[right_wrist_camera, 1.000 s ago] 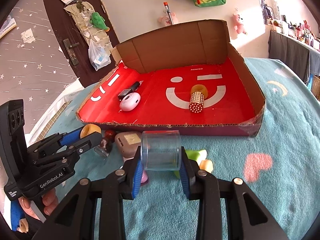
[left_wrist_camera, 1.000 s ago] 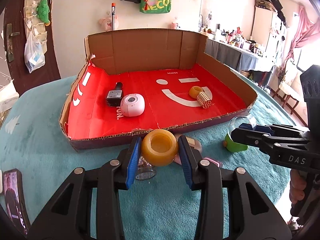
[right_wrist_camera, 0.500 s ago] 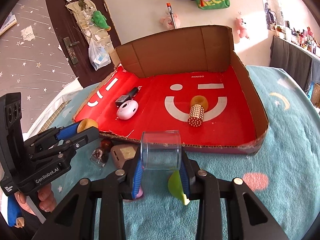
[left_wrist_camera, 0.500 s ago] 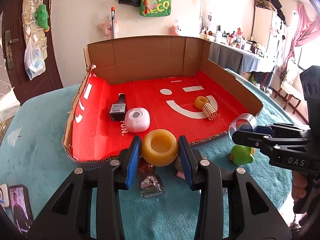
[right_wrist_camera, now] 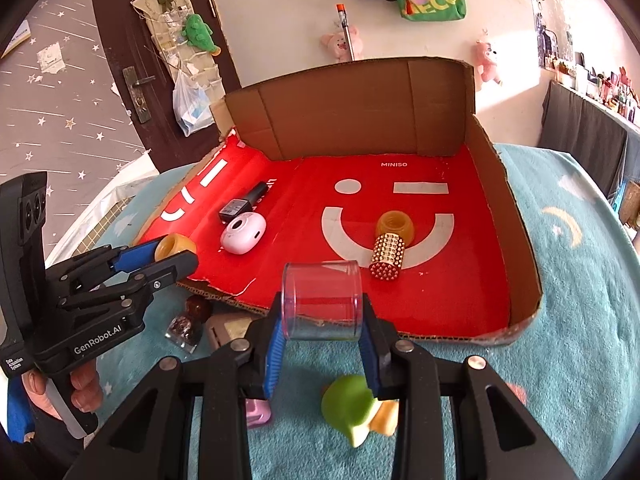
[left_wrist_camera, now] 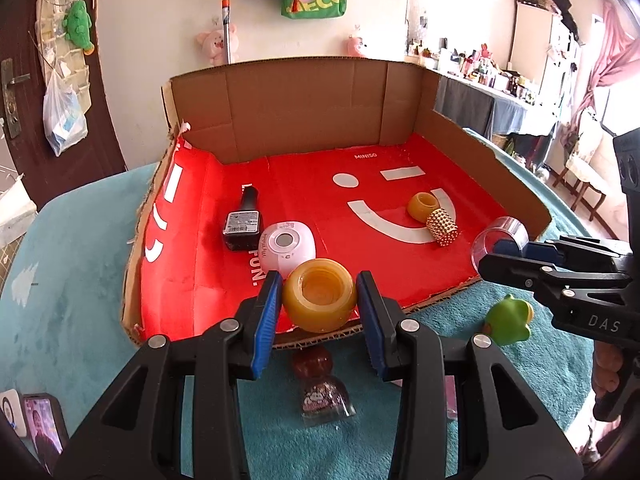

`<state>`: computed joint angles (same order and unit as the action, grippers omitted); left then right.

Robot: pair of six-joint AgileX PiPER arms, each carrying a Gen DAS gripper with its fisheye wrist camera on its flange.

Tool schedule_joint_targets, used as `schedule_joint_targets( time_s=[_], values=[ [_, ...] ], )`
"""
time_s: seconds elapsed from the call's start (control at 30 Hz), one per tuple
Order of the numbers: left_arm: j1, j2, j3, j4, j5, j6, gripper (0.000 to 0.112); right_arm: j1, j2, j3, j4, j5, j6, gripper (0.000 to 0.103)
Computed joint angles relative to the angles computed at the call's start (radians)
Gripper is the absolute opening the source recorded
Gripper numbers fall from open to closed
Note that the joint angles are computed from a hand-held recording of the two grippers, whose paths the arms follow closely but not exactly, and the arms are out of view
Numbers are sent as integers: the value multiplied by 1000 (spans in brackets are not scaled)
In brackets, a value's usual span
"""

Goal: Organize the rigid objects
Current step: 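Lower yellow ring into box and open left tool while right tool releases clear cup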

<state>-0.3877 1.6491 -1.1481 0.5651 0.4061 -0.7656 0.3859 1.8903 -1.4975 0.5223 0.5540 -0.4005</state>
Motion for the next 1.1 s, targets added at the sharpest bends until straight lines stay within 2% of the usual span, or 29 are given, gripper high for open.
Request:
schedule_joint_targets(
  time_s=[0.13,0.3,0.43,0.7,0.87,1.1],
  values=[
    [7,34,-38,-13,16,39,36,4,35,-47,-47,14,44,35],
    [38,93,-105,-148,40,181,36,8,90,-117,-99,28,98,35],
    [52,123,-129,-220,54,254,36,3,149,-191,-98,91,105,35],
    [67,184,-182,-303,76,344,36,15,220,-285,-139,139,129,35],
    [78,227,-229,-299,94,331,36,17,278,-371,-150,187,143,35],
    [85,273,-289,-268,112,298,36,15,325,-442,-205,194,194,35]
  ],
)
